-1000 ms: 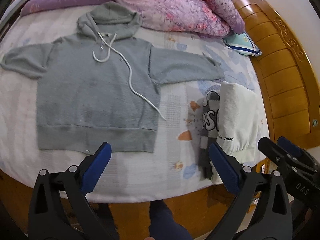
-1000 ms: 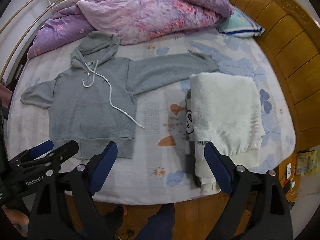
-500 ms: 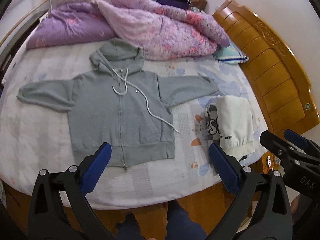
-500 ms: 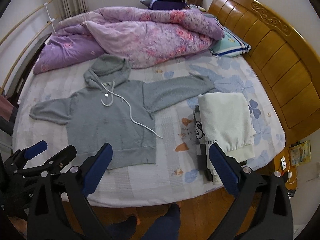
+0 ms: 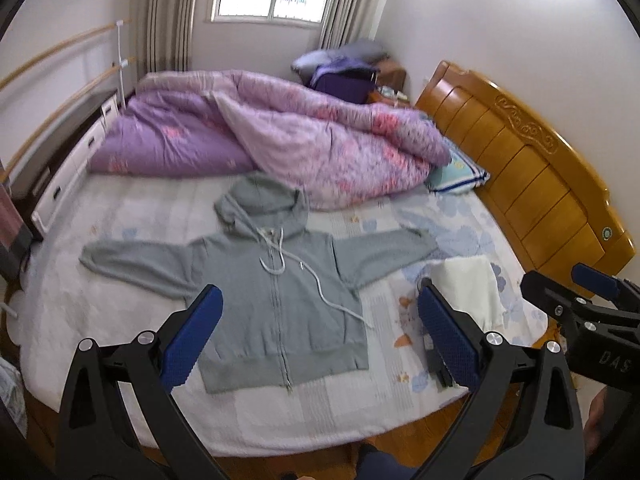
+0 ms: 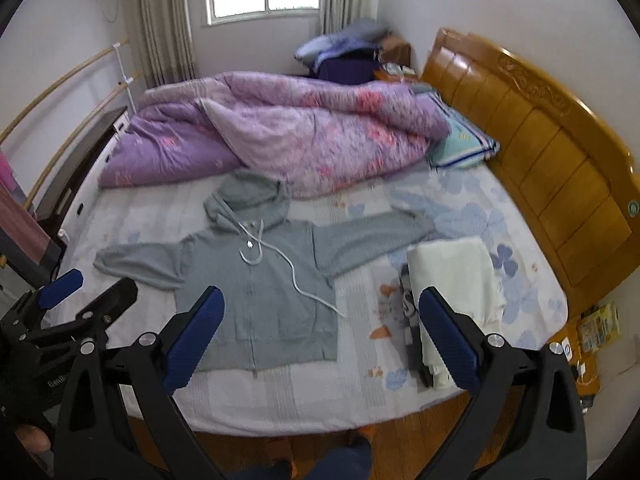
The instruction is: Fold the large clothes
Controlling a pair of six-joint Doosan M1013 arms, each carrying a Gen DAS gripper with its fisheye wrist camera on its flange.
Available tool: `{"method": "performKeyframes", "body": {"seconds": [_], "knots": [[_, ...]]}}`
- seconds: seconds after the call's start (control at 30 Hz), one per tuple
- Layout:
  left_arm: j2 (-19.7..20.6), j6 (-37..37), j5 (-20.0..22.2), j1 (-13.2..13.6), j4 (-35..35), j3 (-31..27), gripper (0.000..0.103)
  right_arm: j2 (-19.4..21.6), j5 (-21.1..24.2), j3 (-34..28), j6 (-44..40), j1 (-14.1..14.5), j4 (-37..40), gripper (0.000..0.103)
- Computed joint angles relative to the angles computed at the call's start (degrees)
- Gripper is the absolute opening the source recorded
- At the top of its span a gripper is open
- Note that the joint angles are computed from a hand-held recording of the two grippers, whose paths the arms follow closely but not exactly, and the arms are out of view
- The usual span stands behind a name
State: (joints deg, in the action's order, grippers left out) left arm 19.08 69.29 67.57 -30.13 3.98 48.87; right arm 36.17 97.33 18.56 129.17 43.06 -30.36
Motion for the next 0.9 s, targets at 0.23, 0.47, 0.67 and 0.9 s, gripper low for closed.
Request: {"method": "performKeyframes", "body": {"seconds": [0.23, 0.47, 0.67, 0.9], "knots": [[-1.5, -0.1, -2.4, -0.3, 2.5, -2.1, 0.098, 2.8, -0.4, -9.0, -3.9, 1.5, -4.4, 0.095], [-3.1, -1.6, -4.6, -0.9, 5.0, -2.1, 0.098, -1.1, -5.8, -3.0, -2.0, 2.9, -7.0, 0.095], [-4.5, -2.5, -5.1, -2.2, 9.8, -1.2, 0.098, -2.9, -7.8, 0.2, -0.8, 4.0, -8.3, 0.095], [-5.7, -2.9, -6.8, -2.3, 10.7, 0.3, 0.098, -4.3, -9.9, 2.7, 0.1, 5.2, -11.2, 0.095]]}}
